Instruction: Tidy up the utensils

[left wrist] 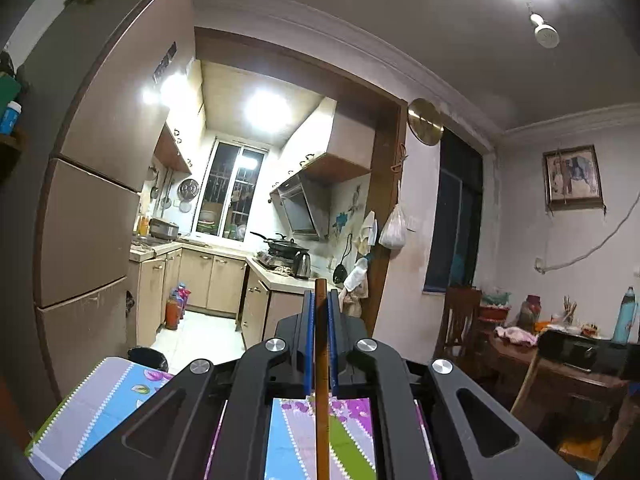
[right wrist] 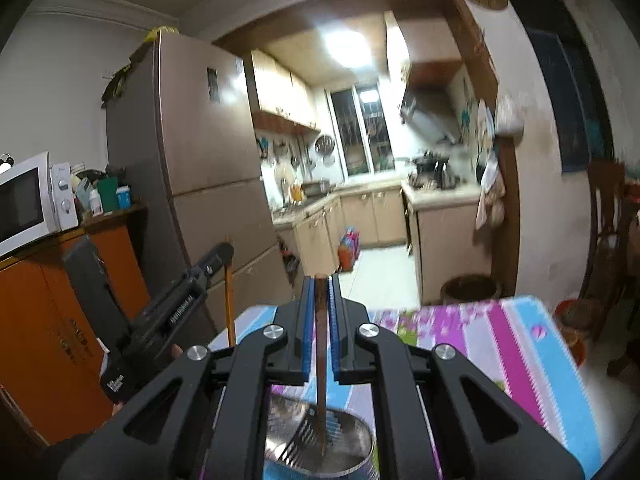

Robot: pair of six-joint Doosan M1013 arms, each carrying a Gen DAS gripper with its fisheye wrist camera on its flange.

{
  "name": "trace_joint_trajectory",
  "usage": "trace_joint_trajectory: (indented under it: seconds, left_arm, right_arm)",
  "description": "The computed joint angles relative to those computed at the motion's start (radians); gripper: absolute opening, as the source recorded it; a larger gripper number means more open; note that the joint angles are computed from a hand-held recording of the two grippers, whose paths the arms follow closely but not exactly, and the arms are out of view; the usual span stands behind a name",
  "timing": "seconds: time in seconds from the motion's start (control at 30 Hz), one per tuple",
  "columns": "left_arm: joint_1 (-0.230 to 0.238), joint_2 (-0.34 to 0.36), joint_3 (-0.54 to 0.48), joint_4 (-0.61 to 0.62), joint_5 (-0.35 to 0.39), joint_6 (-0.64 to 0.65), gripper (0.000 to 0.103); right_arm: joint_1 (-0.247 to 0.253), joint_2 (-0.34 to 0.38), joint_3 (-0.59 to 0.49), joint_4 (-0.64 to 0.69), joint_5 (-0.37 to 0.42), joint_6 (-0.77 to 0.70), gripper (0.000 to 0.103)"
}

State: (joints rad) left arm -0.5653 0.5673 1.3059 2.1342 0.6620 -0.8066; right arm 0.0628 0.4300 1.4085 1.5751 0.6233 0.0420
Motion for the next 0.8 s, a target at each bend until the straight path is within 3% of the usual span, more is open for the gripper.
trace_joint_trajectory:
  seconds: [0.3,0.4,0.43,0.5,0.8]
  left_arm:
    - [-0.006,-0.015,0.056,-0.041,0.012,0.035,0.008]
    - [-0.018,-0.042,0.079,-0.037,0.063,0.017,0.01]
    - [-0.023,-0.054,0.087,-0.029,0.09,0.017,0.024]
    - [-0.038,-0.068,0.087,-0.066,0.143,0.087,0.039]
    - [-0.098,-0.142,0.152,-0.101,0.218,0.25,0.039]
  right_arm:
    - [0.006,-0.004,0.03,-0.113,-0.034,0.092,0.007]
    - [-0.014,-0.031,0.056,-0.052,-0.04,0.049,0.014]
    - [-0.02,-0.04,0.066,-0.023,-0.046,0.019,0.024]
    - [-0.035,-0.069,0.098,0.065,-0.066,-0.061,0.036]
    - [-0.099,-0.162,0.192,0.191,-0.015,-0.167,0.039]
